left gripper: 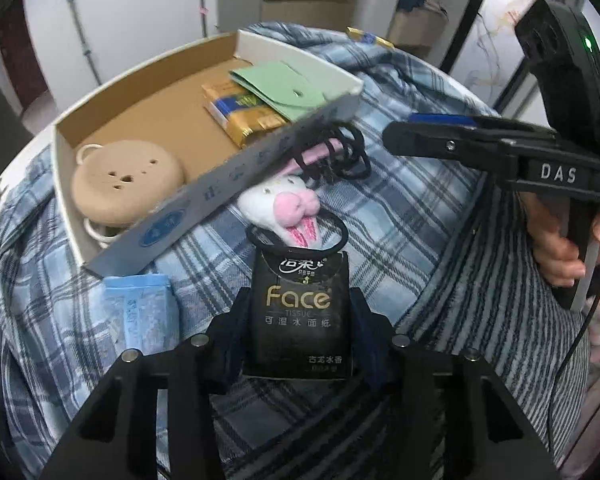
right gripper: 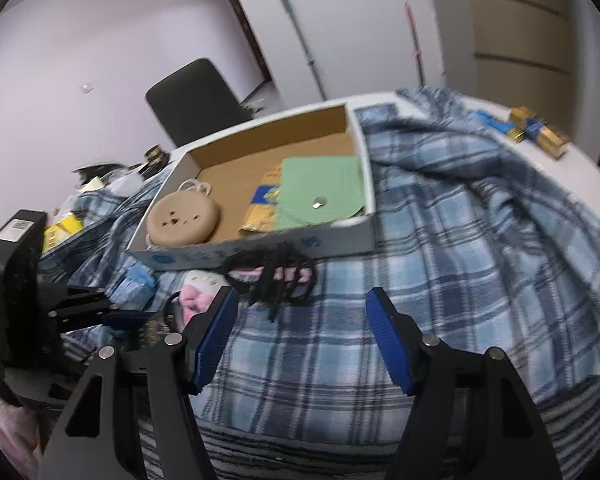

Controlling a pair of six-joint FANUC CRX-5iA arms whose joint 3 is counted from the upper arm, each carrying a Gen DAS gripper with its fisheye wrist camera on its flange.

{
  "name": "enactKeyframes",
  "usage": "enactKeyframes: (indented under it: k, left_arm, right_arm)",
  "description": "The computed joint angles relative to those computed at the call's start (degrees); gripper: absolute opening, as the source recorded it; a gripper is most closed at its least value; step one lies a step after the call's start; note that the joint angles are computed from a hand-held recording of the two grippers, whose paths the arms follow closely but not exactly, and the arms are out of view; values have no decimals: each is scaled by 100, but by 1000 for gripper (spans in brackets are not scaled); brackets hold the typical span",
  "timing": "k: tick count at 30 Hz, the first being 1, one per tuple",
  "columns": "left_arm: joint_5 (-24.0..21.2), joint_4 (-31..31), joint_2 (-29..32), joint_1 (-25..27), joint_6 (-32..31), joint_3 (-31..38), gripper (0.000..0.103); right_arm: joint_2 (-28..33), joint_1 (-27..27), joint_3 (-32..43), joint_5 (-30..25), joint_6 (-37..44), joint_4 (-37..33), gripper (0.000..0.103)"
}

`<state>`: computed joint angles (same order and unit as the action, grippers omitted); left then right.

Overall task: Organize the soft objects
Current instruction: 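Lift the tissue pack with the left gripper while the right gripper grasps the white-and-pink plush toy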

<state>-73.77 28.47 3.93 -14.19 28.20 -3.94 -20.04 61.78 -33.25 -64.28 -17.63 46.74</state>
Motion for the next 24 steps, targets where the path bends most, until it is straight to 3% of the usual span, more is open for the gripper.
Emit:
enactKeyframes:
  k: [7,10,15,18,21,24]
  left_arm:
    - [669,872,-722,349,-35,-811,48]
    - [1251,1420,-1124,497,67,-1276,48]
    - [1919,1725,-1445,619,394,-1703,48]
    - [2461,2129,-1663,658,129,-2110,48]
    - [2689,2150,-1700,624,125,-2236,48]
    - [2887,2146,-1725,528,199,-2307,48]
  right_arm:
    - [51,58,32,-188,-17,133,66]
    - [86,97,61,-312,-54,173,66]
    - [178,270,193,-632,83,204,66]
    - [172,329,266,-531,199,131,66]
    - [263,350,461,-432,457,-87,57]
    - [410,301,670,-310,718,-295,55]
